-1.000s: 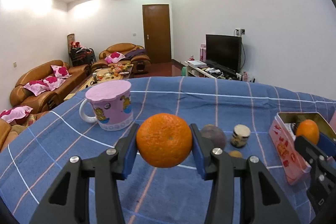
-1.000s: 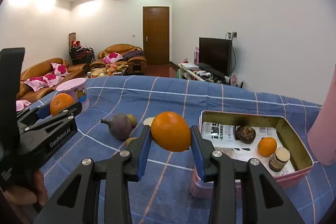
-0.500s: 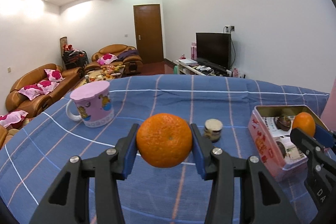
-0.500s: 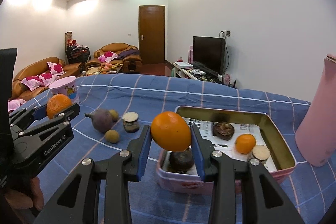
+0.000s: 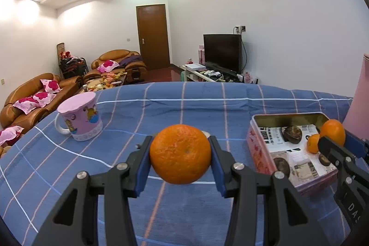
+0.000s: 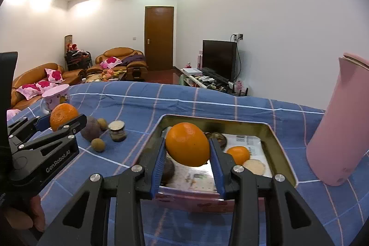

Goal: Organize fruits
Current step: 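Carry both held oranges over the pink tin box with both tools, then open both tools to drop the oranges into the tin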

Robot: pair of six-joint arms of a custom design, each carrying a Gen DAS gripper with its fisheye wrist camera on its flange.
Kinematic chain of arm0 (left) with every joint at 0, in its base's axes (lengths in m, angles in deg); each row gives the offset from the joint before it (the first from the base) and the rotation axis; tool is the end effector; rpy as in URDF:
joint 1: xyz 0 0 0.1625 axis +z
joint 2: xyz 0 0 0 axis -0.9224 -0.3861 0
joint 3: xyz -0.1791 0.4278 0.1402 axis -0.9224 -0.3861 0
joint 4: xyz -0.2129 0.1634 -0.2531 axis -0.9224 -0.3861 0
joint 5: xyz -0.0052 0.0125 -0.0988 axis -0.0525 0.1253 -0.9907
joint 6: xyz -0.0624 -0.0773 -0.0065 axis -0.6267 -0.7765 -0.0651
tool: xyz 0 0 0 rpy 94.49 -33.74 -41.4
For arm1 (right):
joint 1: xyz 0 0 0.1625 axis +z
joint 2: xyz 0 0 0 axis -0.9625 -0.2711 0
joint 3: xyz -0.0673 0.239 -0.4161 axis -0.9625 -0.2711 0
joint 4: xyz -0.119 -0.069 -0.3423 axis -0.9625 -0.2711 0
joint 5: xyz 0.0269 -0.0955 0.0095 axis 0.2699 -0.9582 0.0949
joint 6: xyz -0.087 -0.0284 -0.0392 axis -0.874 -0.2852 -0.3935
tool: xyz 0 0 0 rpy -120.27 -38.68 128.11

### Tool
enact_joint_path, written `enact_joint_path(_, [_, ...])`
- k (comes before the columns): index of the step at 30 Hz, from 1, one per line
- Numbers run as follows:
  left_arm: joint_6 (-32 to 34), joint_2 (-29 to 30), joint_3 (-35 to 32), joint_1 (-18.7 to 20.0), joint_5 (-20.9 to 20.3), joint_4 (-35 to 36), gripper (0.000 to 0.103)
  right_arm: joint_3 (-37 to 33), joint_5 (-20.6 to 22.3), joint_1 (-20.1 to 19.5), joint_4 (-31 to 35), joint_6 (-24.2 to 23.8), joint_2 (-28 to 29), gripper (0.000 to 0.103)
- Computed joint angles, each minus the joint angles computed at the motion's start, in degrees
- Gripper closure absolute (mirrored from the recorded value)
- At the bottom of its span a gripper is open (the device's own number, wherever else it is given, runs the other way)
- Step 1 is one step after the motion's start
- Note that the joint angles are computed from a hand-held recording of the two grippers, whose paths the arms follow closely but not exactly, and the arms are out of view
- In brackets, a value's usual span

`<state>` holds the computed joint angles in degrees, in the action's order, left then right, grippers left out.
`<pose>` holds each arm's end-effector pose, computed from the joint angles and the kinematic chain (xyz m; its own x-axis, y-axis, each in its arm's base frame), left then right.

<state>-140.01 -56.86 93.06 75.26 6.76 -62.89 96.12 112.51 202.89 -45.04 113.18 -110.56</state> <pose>-0.1673 -0.2513 0.1825 -0.6679 -0.1543 -0.7281 0.6058 0.4556 -0.6523 0.2682 -0.2366 0.0797 -0.6598 -0.1818 0.7291 -0.7221 0.4218 -0.5483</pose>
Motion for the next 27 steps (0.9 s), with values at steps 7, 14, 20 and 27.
enact_joint_path(7, [6.1, 5.6, 0.4, 0.5, 0.4, -11.8, 0.055, 1.9, -0.9, -2.3, -0.5, -1.5, -3.0, 0.064])
enact_joint_path(14, [13.6, 11.3, 1.3, 1.3, 0.9, -25.5, 0.055, 4.5, -0.6, -4.8, -3.1, -4.1, -6.5, 0.064])
enact_joint_path(20, [23.5, 18.2, 1.8, 2.6, 1.0, -42.2, 0.055, 6.3, -0.4, -8.2, -4.7, -5.9, -10.6, 0.064])
enact_joint_path(27, [37.6, 27.7, -0.7, 5.8, 0.3, -62.4, 0.055, 6.7, -0.7, -10.5, -7.2, -7.4, -13.1, 0.064])
